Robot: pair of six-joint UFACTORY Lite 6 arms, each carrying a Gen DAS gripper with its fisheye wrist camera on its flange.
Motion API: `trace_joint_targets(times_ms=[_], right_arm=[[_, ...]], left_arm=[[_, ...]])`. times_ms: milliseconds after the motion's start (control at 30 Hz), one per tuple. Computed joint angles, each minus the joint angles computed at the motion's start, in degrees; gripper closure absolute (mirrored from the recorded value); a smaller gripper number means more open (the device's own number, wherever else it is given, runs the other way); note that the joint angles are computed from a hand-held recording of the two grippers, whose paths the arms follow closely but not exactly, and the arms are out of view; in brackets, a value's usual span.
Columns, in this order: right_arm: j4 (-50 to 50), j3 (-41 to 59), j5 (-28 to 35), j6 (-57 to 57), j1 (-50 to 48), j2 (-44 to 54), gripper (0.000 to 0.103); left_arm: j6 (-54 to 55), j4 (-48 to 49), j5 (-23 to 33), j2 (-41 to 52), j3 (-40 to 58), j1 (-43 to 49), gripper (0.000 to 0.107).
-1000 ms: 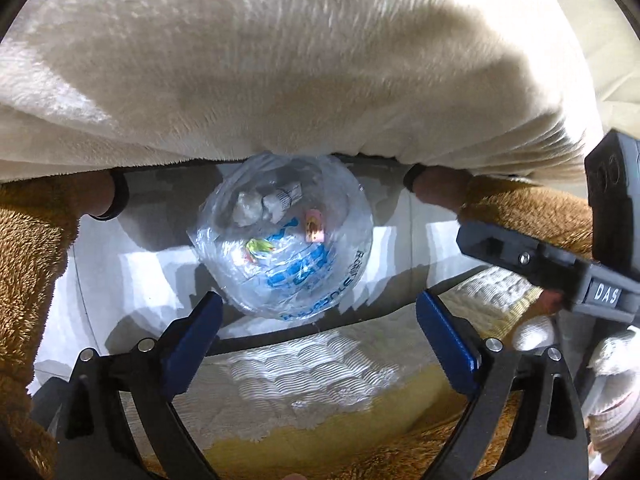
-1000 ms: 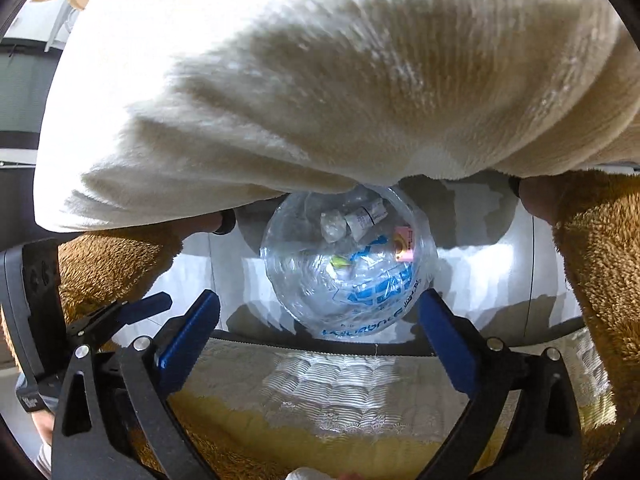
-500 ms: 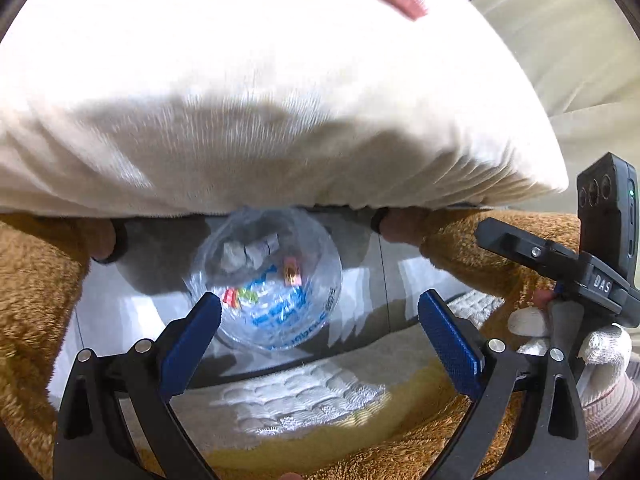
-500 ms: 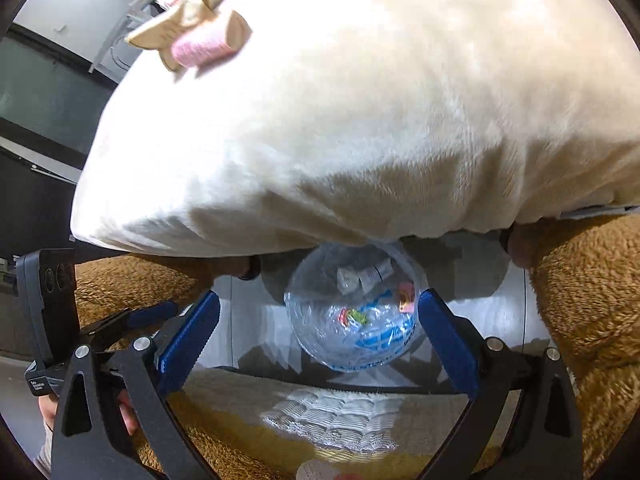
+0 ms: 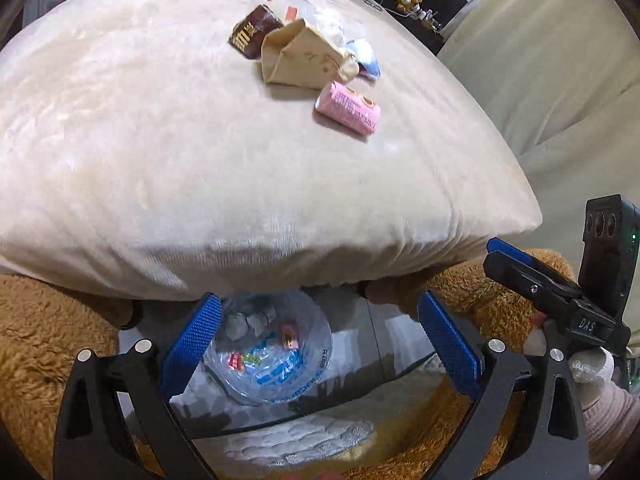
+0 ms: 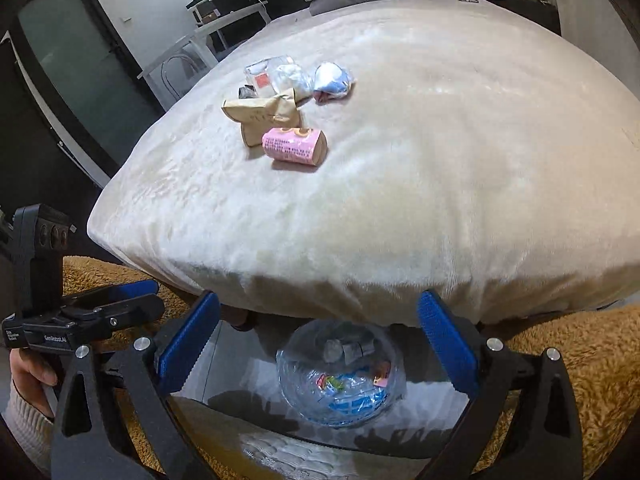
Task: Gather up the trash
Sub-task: 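Raise both open tools back over the trash pile on the bed, then grasp the pink box with the right tool while the left tool grasps the brown paper bag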
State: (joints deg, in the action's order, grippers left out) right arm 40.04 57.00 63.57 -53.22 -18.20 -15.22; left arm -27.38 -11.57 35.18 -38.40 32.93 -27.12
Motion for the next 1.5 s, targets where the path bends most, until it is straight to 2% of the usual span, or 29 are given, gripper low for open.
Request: trace_joint_targets(times_ms=[200, 400, 633, 867, 1033, 1200, 1500], right_arm=[[-0.34, 5.72, -5.32, 4.21, 5.45, 2.83, 0.005], [-2.82, 13.21, -11.14, 9.61, 13.26, 10.00, 0.005], [-5.66, 24.01, -11.05, 17.59, 20.71, 24.19, 0.005], [-9.21, 31.79, -13.35, 25.73, 25.94, 32.97, 0.006], [-12.19, 40.88, -12.44, 32.80, 28.23, 41.27, 0.015], [-16.10, 47.04, -12.42, 38.71, 29.93, 46.90, 0.034], [-13.07, 45.60, -12.54, 35.40, 28.16, 45.37, 0.035]], left_arm=[[8.42, -3.55, 1.04, 1.22, 3.73, 7.58, 0.010], [19.12, -10.18, 1.12, 4.29, 7.65, 15.39, 0.010], [29.72, -16.62, 3.00, 7.73, 12.00, 23.74, 0.010], [38.47, -22.92, 4.03, 10.45, 13.91, 29.59, 0.010], [41.95, -25.69, 4.65, 12.26, 14.91, 31.85, 0.010], [43.56, -26.65, 5.37, 13.59, 15.91, 33.33, 0.010], [41.26, -24.04, 4.76, 15.68, 17.61, 31.39, 0.010]])
